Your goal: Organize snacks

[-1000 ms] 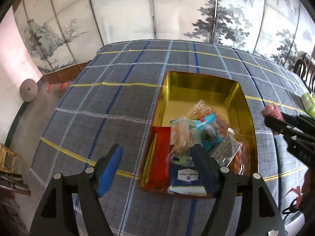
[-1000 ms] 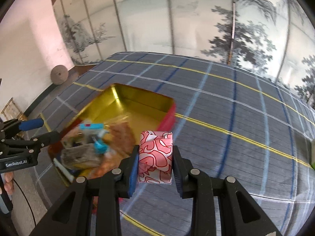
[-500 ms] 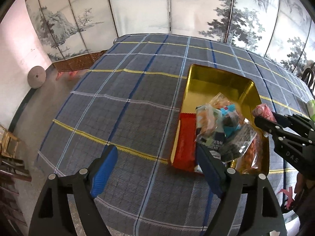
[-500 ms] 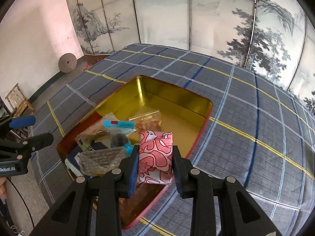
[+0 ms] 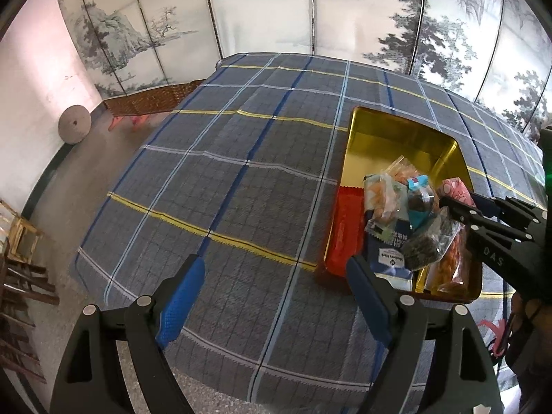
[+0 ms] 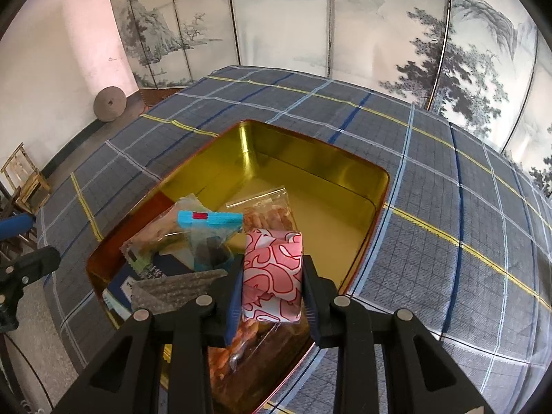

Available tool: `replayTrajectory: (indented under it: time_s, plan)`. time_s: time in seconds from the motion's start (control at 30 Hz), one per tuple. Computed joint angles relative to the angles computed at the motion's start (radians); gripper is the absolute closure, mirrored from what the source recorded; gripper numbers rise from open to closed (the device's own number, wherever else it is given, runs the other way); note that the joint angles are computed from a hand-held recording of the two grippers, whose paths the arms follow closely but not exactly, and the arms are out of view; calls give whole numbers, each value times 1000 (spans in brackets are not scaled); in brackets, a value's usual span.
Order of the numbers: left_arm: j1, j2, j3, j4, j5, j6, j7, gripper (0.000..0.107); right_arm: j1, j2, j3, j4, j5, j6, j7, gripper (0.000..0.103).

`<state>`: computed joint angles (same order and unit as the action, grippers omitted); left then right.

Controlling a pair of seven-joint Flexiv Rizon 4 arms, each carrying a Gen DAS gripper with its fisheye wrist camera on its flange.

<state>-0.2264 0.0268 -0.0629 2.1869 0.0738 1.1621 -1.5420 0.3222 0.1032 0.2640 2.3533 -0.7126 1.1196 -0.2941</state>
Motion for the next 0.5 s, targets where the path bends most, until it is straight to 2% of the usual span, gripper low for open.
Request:
replayTrajectory:
  time_s: [0.27,0.33,0.4,0.5]
  plan:
    - [-2,16,-6,6,31,-12,-27,22,7,0,5,-6,12,-16,17,71]
    - [-3,19,-9,4,47,-18,-42,22,8,5,7,-8,6,-35,22,66]
    - [-4,21,-10,6,44,-18,-43,21,11,11,12,-11,-2,-61,29,54]
    - [-7,25,-12,9,45,-18,-51,21,14,18,14,-8,0,-70,28,49]
